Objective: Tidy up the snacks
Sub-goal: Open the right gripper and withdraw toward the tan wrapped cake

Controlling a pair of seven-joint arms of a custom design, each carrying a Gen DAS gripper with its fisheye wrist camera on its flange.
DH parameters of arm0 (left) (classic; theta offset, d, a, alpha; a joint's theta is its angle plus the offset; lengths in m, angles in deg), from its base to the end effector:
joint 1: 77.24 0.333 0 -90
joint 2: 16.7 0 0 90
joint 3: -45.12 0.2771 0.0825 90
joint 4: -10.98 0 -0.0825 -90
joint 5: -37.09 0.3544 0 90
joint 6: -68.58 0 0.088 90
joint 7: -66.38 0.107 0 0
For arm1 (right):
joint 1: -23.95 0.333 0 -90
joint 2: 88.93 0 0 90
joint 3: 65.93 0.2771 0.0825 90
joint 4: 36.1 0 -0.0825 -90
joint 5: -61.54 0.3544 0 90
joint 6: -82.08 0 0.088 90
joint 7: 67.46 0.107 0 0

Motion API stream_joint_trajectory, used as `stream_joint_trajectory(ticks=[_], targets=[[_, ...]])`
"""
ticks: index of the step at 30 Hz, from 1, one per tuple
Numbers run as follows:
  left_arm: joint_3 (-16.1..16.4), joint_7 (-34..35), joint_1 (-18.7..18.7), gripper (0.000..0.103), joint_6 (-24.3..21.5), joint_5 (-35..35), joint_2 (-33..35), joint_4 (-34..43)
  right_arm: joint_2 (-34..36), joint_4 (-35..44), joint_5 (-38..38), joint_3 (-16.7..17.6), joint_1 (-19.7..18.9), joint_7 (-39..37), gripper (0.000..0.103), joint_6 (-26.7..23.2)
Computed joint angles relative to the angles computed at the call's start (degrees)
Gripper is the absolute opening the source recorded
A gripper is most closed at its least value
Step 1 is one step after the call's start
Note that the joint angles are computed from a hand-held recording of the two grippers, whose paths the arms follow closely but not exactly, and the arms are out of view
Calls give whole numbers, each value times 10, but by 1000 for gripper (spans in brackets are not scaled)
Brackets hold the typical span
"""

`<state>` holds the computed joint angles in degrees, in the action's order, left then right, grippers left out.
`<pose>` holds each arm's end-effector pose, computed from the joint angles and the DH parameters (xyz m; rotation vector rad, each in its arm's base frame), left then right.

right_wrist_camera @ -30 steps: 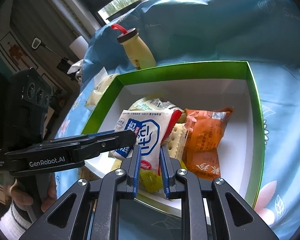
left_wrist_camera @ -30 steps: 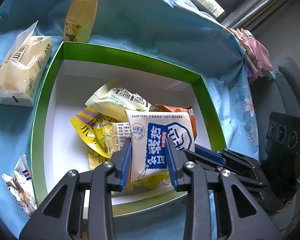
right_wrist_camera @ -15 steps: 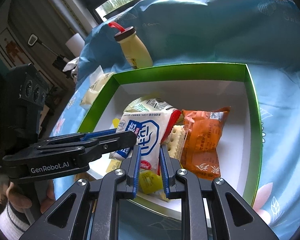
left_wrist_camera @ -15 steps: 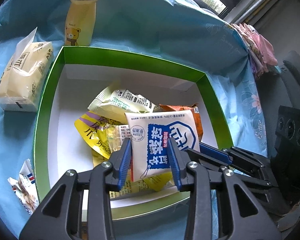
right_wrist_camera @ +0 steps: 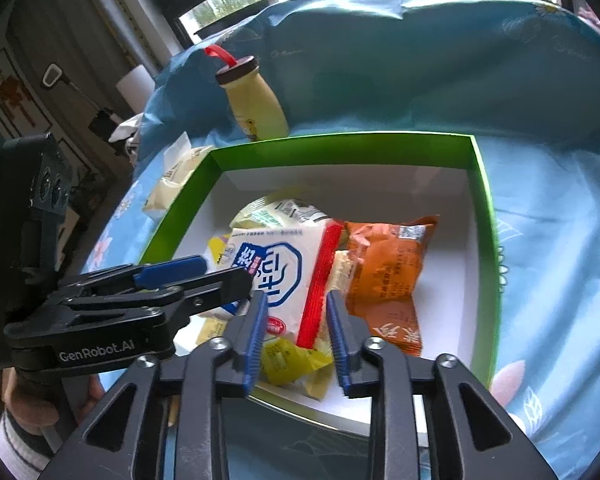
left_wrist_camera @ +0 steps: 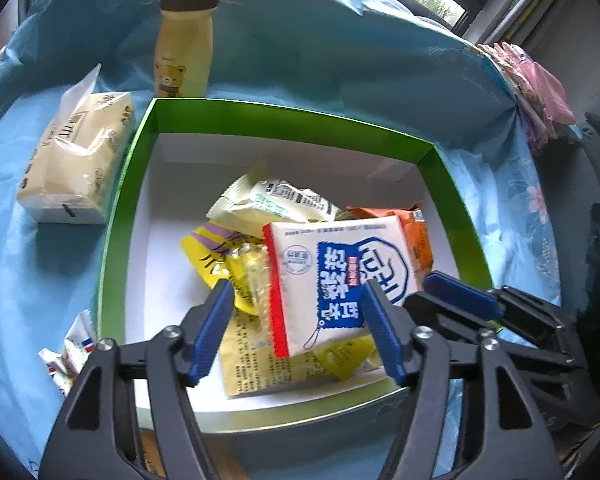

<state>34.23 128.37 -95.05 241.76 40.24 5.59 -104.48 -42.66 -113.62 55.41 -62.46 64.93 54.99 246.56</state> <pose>0.5407 -0.2921 0.3192 -1.9974 2.0530 -0.9064 0.5288 0.5091 0.3133 -1.9350 1.4769 -0.1396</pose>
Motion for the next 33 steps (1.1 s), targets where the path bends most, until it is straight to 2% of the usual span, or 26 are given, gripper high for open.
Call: stream_joint_trajectory(ticks=[1, 3, 5, 8, 10, 12, 14, 17, 21, 24, 25, 27, 29, 33], targets=[[6, -5, -6, 70, 1, 4, -4, -5, -6, -9, 0, -1, 1, 2, 32, 4], [20, -20, -18, 72, 10, 16, -17, -20, -20, -26, -13, -24, 19, 22, 33, 9], [50, -47, -44, 76, 20, 43, -32, -36, -37, -47, -34, -50, 40, 50, 38, 12], [96, -100, -85, 77, 30, 99, -56, -59, -61, -83, -56, -63, 51, 79, 43, 31], [140, -156, -124, 79, 33, 158, -73, -73, -80, -109, -75, -82, 66, 107, 47, 43], [176, -213, -155, 87, 40, 221, -91, -90, -101, -140, -97, -100, 82, 138, 54, 57], [214, -280, -188, 88, 39, 297, -106, -99, -121, -168, -120, -117, 98, 168, 57, 71], [234, -352, -204, 88, 38, 375, -128, -117, -144, -199, -151, -132, 115, 203, 57, 81], [248, -464, -214, 88, 26, 490, -158, -133, -172, -234, -195, -147, 134, 249, 61, 90], [241, -541, -208, 88, 17, 567, -184, -154, -188, -256, -228, -157, 149, 287, 67, 100], [235, -553, -202, 91, 18, 578, -191, -162, -191, -259, -236, -155, 149, 294, 68, 100], [224, -580, -190, 103, 20, 600, -200, -176, -197, -266, -250, -150, 150, 309, 71, 95], [212, -613, -178, 102, 15, 631, -210, -187, -200, -269, -259, -136, 143, 317, 73, 88], [186, -638, -148, 102, 20, 646, -227, -213, -199, -271, -264, -107, 125, 321, 74, 85]])
